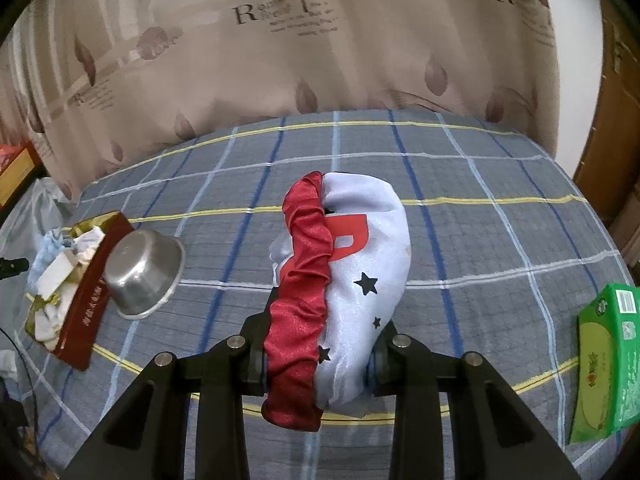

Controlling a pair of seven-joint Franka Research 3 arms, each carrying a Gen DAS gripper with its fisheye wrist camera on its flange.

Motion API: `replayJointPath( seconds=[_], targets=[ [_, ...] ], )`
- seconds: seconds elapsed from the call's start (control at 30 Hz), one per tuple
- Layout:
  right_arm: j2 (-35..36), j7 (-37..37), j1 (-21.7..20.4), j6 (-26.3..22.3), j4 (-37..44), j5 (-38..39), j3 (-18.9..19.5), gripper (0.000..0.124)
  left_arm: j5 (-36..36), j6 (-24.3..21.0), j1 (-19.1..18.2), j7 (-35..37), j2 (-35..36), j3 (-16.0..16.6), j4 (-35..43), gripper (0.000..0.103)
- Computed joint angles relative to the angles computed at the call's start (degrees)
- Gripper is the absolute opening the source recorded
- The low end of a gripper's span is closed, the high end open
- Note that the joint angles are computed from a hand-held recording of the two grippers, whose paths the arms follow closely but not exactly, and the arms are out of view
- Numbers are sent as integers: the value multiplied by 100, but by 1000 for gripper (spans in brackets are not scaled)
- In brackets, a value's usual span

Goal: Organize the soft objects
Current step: 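Carry the satin cap into the gold tray and open the right gripper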

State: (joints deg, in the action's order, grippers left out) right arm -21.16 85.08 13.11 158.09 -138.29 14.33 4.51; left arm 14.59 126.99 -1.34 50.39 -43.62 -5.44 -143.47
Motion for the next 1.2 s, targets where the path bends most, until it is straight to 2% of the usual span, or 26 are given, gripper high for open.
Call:
replayJointPath(
  seconds=[0.2, 0.27, 0.37, 0.63, 0.9, 1.0, 1.2],
  targets=[
    [63, -381, 404, -150, 247, 331, -38, 30, -67, -326, 27, -190, -556, 49, -155, 47],
    [95, -546, 557, -231, 352, 473, -32, 30, 50, -431, 117, -290, -654, -43, -174, 47],
    [131, -839, 809, -347, 507, 690, 15, 30, 307, -659, 215, -348, -624, -160, -98, 47],
    [466, -1706, 1509, -759, 1095, 1333, 201, 30, 737, -1065, 244, -416, -679, -221, -61, 47],
    [1029, -2295, 1918, -1153, 1797, 1759, 531, 30, 813, -1128, 332, -611, -1000, -30, -267, 47],
    [1150, -2383, 2004, -1236, 1906, 1796, 632, 30, 745, -1118, 346, -567, -1049, 70, -311, 47],
    [1507, -2389, 2134, -1372, 2157, 1597, 807, 30, 764, -1107, 384, -519, -1076, 39, -318, 47]
  ],
)
